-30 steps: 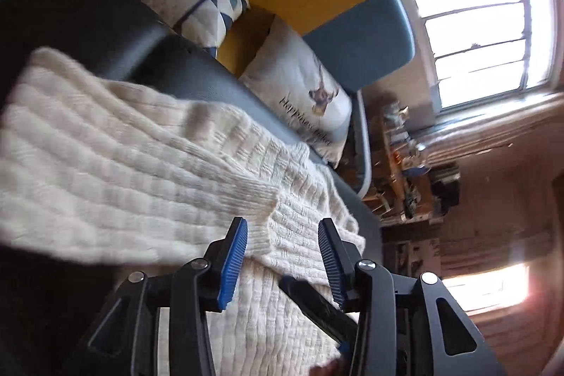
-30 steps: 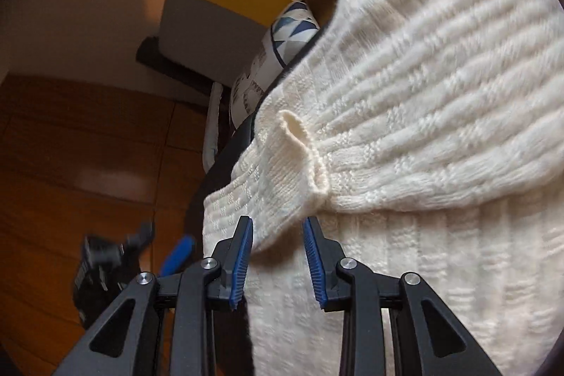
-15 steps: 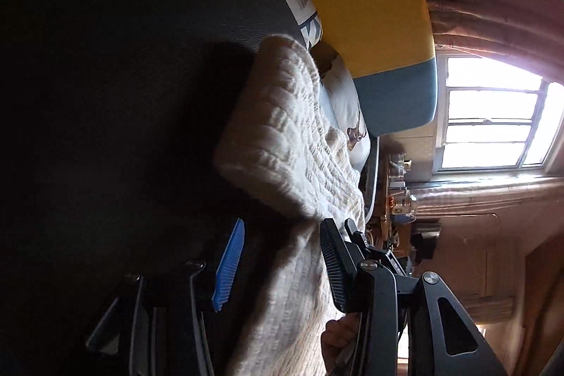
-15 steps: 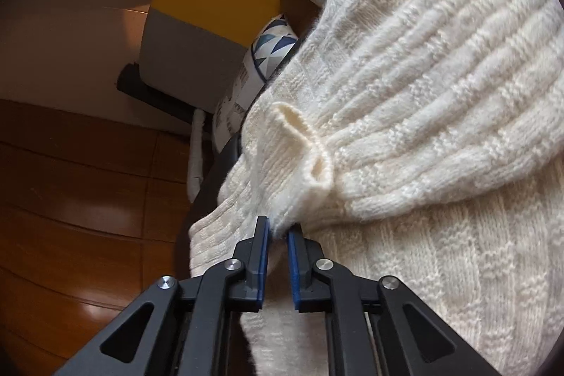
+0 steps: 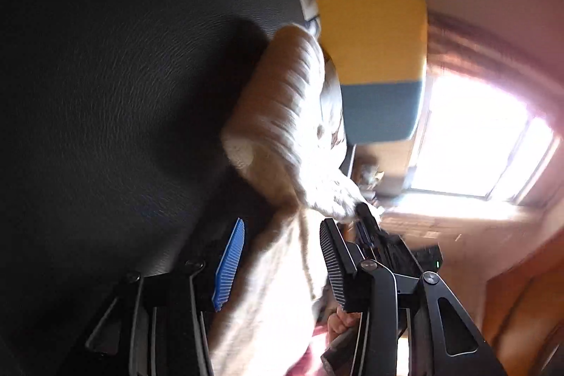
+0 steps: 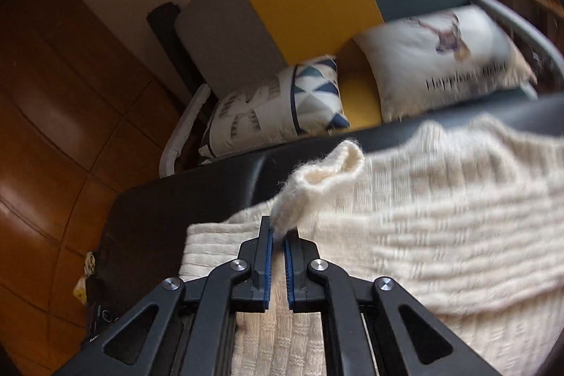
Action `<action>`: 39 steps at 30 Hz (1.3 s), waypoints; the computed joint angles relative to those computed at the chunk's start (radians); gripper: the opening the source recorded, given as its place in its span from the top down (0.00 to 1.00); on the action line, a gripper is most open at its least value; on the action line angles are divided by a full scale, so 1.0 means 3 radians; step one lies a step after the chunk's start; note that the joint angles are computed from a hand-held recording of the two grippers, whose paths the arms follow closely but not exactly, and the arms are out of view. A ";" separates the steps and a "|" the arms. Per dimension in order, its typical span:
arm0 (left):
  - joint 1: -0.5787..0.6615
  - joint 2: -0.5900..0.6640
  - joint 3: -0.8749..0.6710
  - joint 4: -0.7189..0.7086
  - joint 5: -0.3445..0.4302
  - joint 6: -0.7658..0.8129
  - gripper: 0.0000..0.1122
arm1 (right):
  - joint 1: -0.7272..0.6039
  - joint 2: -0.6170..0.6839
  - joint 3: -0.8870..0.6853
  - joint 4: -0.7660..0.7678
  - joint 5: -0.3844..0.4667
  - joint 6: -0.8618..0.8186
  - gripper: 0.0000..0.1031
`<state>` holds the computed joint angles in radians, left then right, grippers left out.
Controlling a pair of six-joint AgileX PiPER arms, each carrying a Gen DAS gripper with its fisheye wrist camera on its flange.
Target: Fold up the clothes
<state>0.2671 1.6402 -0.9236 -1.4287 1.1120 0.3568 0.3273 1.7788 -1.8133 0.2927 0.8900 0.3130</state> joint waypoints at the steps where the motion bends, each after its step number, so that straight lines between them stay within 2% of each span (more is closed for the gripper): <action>1: -0.0029 0.0014 0.0031 -0.0122 -0.0018 -0.0011 0.58 | -0.0030 0.0006 -0.0138 -0.0017 0.0108 -0.0024 0.96; 4: -0.0222 0.0068 0.0035 -0.0449 -0.0180 -0.0110 0.57 | -0.0147 0.0128 -0.0708 -0.0014 0.0479 -0.0137 0.96; 9: -0.0650 0.0215 -0.0186 -0.0819 -0.0582 -0.0294 0.55 | -0.0230 0.0357 -0.1536 -0.0130 0.0880 -0.0209 0.96; 11: -0.0754 0.0265 -0.0310 -0.0780 -0.0770 -0.0406 0.55 | -0.0338 0.0319 -0.1612 -0.0146 0.0931 -0.0268 0.96; 14: -0.0880 0.0344 -0.0497 -0.0651 -0.0999 -0.0582 0.54 | -0.0635 0.0032 -0.1218 -0.0056 0.0764 -0.0405 0.96; 20: -0.0987 0.0450 -0.0702 -0.0347 -0.1104 -0.0667 0.54 | -0.1441 -0.0434 -0.0075 0.0263 0.0414 -0.0792 0.96; 25: -0.1182 0.0521 -0.0908 -0.0033 -0.1249 -0.0846 0.54 | -0.1979 -0.0530 0.0788 0.0568 0.0216 -0.1175 0.96; 28: -0.1188 0.0499 -0.1026 0.0304 -0.1240 -0.1024 0.54 | -0.2189 -0.0507 0.1204 0.0818 0.0085 -0.1441 0.96; 30: -0.1223 0.0474 -0.1094 0.0611 -0.1290 -0.1252 0.57 | -0.2279 -0.0498 0.1421 0.1003 0.0019 -0.1626 0.96; 32: -0.1281 0.0461 -0.1207 0.0991 -0.1358 -0.1576 0.74 | -0.2354 -0.0484 0.1588 0.1194 -0.0026 -0.1828 0.96; 35: -0.1379 0.0287 -0.1234 0.1592 -0.1560 -0.1938 0.85 | -0.2369 -0.0527 0.1757 0.1395 -0.0115 -0.2051 0.96; 39: -0.1673 -0.0018 -0.1282 0.2863 -0.1814 -0.2639 0.87 | -0.2309 -0.0575 0.2018 0.1365 -0.0208 -0.2116 0.96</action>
<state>-0.2347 1.6349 -1.3083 -0.5696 0.5678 -0.4349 -0.3656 1.6062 -1.2080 0.7021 0.8277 -0.3218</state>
